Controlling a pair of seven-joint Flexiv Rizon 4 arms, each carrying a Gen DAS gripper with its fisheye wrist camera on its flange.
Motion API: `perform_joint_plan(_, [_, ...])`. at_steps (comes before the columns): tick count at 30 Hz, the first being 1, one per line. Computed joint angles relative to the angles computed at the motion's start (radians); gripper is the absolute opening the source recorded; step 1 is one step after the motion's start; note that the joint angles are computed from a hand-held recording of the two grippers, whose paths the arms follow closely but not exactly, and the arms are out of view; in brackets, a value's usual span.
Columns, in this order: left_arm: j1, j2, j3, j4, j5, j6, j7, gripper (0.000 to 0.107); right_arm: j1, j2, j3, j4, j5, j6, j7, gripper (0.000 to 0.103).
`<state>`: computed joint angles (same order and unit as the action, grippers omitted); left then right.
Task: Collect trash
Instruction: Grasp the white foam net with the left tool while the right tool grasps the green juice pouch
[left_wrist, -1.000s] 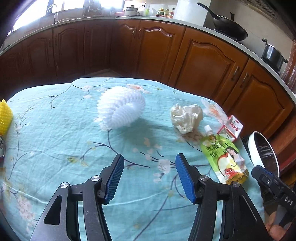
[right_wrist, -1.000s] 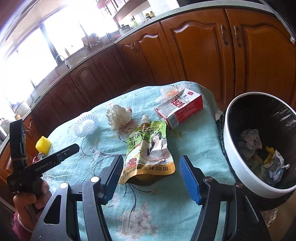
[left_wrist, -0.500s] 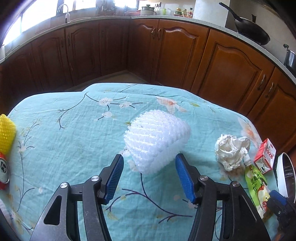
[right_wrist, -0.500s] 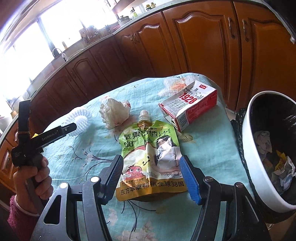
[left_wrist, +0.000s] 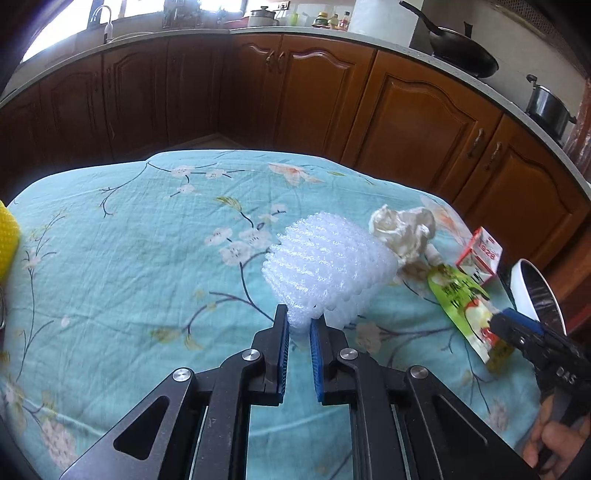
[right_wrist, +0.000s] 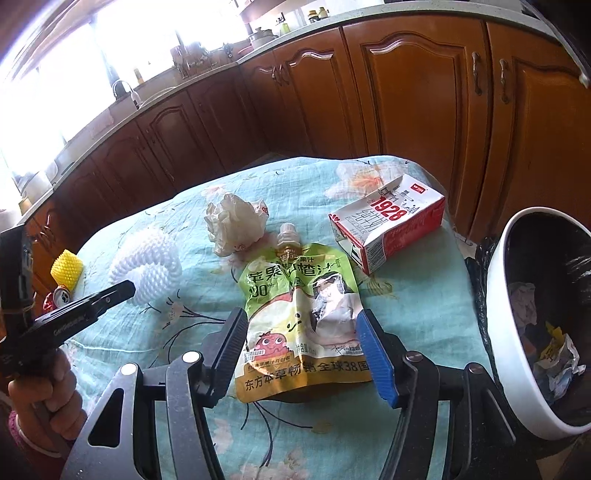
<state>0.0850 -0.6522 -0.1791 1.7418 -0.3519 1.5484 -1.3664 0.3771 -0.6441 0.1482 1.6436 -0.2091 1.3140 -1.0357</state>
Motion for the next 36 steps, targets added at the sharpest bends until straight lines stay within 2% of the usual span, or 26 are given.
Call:
perform_joint_plan(2, [0.051,0.028,-0.067,0.054,-0.005,0.023,0.028,0.009,0.013,-0.004,-0.008,-0.007,-0.014,-0.019,0.0,0.045])
perform_joint_plan(3, [0.064,0.036,-0.087,0.07,-0.007,0.03,0.037,0.009,0.012,-0.011,-0.003,-0.013,-0.015,-0.031,-0.007,0.032])
perform_joint_plan(6, [0.095,0.058,-0.128,0.111,-0.012,0.042,0.054,0.009,0.036,-0.012,-0.03,-0.003,-0.047,-0.025,-0.013,0.022])
perform_joint_plan(8, [0.104,0.079,-0.139,0.135,-0.016,0.041,0.058,0.009,0.048,-0.003,-0.044,0.008,-0.065,-0.017,-0.01,0.011])
perform_joint_plan(10, [0.119,0.093,-0.163,0.153,-0.023,0.042,0.066,0.009,0.03,0.002,-0.021,0.01,-0.051,-0.01,-0.02,0.006])
perform_joint_plan(18, [0.142,0.119,-0.235,0.185,-0.028,0.061,0.104,0.009,-0.015,0.053,0.025,0.07,0.013,0.049,-0.037,0.005])
perform_joint_plan(20, [0.146,0.12,-0.249,0.188,-0.027,0.064,0.112,0.009,-0.024,0.06,0.035,0.076,0.016,0.032,-0.051,0.005])
perform_joint_plan(22, [0.144,0.123,-0.251,0.193,-0.023,0.07,0.113,0.009,-0.06,0.052,0.084,0.059,0.047,-0.01,-0.092,0.011])
perform_joint_plan(23, [0.145,0.125,-0.253,0.195,-0.022,0.072,0.114,0.009,-0.06,0.054,0.084,0.061,0.059,-0.013,-0.091,0.012])
perform_joint_plan(24, [0.146,0.127,-0.254,0.199,-0.021,0.074,0.113,0.009,-0.054,0.059,0.073,0.067,0.062,-0.009,-0.086,0.018])
perform_joint_plan(25, [0.147,0.128,-0.255,0.202,-0.021,0.075,0.112,0.009,-0.05,0.062,0.065,0.07,0.063,0.0,-0.086,0.035])
perform_joint_plan(26, [0.143,0.128,-0.249,0.201,-0.02,0.073,0.108,0.009,-0.045,0.064,0.054,0.073,0.061,0.01,-0.084,0.046])
perform_joint_plan(27, [0.142,0.128,-0.247,0.203,-0.021,0.072,0.105,0.009,-0.038,0.063,0.042,0.072,0.054,0.015,-0.081,0.068])
perform_joint_plan(28, [0.138,0.129,-0.241,0.204,-0.022,0.071,0.101,0.009,-0.039,0.059,0.041,0.064,0.05,0.009,-0.087,0.076])
perform_joint_plan(30, [0.129,0.129,-0.228,0.202,-0.022,0.065,0.094,0.009,-0.061,0.032,0.072,0.019,0.056,-0.045,-0.128,0.076])
perform_joint_plan(32, [0.126,0.13,-0.225,0.202,-0.025,0.059,0.091,0.009,-0.077,0.002,0.103,-0.025,0.078,-0.106,-0.168,0.067])
perform_joint_plan(33, [0.126,0.13,-0.225,0.202,-0.027,0.059,0.09,0.009,-0.077,-0.009,0.108,-0.039,0.089,-0.132,-0.18,0.047])
perform_joint_plan(36, [0.12,0.13,-0.218,0.198,-0.03,0.056,0.09,0.009,-0.065,-0.002,0.093,-0.023,0.114,-0.098,-0.182,0.04])
